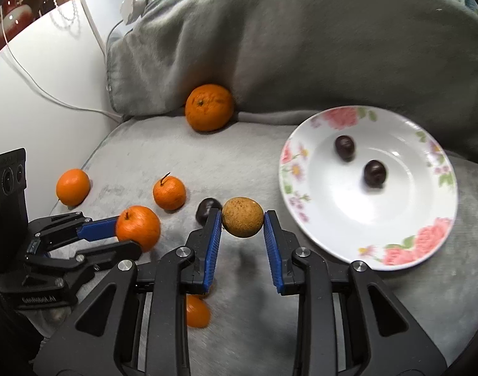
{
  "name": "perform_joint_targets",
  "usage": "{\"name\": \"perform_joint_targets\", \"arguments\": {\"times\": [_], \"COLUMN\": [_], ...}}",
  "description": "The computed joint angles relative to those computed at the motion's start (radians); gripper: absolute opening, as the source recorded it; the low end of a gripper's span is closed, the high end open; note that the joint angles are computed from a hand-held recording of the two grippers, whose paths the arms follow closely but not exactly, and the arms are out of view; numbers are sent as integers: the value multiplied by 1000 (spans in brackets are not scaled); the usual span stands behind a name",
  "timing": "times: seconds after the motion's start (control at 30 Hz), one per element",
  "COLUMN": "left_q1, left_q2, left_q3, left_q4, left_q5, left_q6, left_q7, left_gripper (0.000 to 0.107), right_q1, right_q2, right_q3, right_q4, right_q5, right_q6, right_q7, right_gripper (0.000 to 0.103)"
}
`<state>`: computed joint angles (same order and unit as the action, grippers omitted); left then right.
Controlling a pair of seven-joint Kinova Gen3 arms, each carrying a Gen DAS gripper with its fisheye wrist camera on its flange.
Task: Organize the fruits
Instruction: 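Carry the kiwi over the plate and open the right gripper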
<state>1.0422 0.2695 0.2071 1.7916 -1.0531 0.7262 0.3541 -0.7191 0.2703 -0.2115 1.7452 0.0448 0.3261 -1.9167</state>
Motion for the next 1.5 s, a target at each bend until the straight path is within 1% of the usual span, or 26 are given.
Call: {"name": "perform_joint_targets", "arguments": {"times": [0.2, 0.27, 0.43, 0.57, 0.8, 0.97, 1.2, 1.5], "left_q1": [-1, -1, 0, 5, 9, 11, 15, 27], "left_q2": [2, 6, 22, 37, 69, 90, 130, 172], "left_q3": [0, -2, -10, -24, -54, -78, -112, -163], "left_q4": [-24, -35, -67, -97, -157, -194, -253, -312], "left_q5": [-14, -17, -22, -25, -10, 17, 76, 165], "left_q6": [3, 2, -8, -20, -50, -69, -92, -114], "left_q7": [-10, -17, -37, -58, -117, -164, -244, -344], "left_gripper": [36, 36, 36, 36, 36, 36, 36, 36], "right_q1": [-2, -14, -15, -13, 31, 47, 84, 91], "right_q2": [-50, -66, -96, -115, -136, -144, -143, -137], "right_q3": [34, 57, 81, 91, 72, 73, 67, 82], "right_q4": [46, 61, 91, 110, 130, 139, 142, 138], "right_q5": [38, 69, 134, 192, 232, 265, 260, 287], "right_q6": [-24, -31, -42, -45, -45, -43, -43, -26], "right_q7": [-41, -74, -148, -207, -240, -264, -248, -262], "right_gripper": [29, 29, 29, 29, 29, 29, 29, 29]}}
